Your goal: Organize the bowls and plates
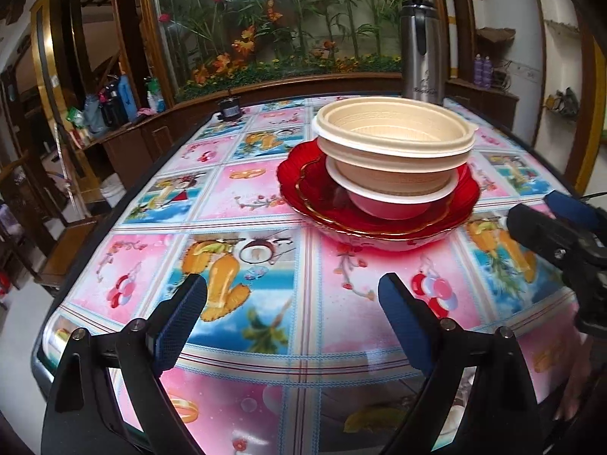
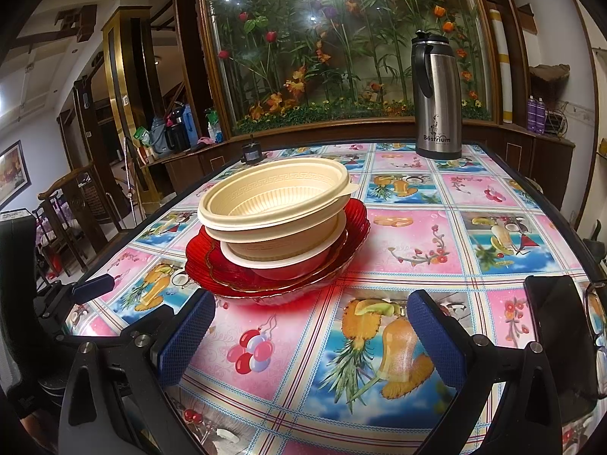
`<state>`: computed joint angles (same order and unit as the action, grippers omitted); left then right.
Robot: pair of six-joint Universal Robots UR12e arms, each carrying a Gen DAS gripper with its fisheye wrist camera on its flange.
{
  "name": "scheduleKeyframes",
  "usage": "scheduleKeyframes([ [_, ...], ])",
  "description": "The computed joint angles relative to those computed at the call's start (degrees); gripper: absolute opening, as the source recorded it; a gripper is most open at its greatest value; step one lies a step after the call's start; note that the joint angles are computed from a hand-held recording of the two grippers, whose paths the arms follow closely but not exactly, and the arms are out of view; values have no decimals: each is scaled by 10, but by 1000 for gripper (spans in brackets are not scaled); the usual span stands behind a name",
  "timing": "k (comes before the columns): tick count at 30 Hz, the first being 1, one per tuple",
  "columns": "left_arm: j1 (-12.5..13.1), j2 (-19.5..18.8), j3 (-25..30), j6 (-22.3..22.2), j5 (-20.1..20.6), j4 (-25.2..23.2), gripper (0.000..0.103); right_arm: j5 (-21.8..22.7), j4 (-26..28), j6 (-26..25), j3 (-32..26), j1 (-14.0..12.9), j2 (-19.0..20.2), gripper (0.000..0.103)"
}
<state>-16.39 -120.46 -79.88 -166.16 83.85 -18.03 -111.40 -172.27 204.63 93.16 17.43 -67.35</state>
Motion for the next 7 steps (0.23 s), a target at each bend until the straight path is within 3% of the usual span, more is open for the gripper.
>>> scheduleKeyframes([
  [3, 5, 3, -3, -11, -23, 3, 93, 0, 0, 0, -1, 0, 0, 102],
  [7, 3, 2, 2, -3, -23, -10, 93, 1, 0, 2, 1, 0, -1, 102],
])
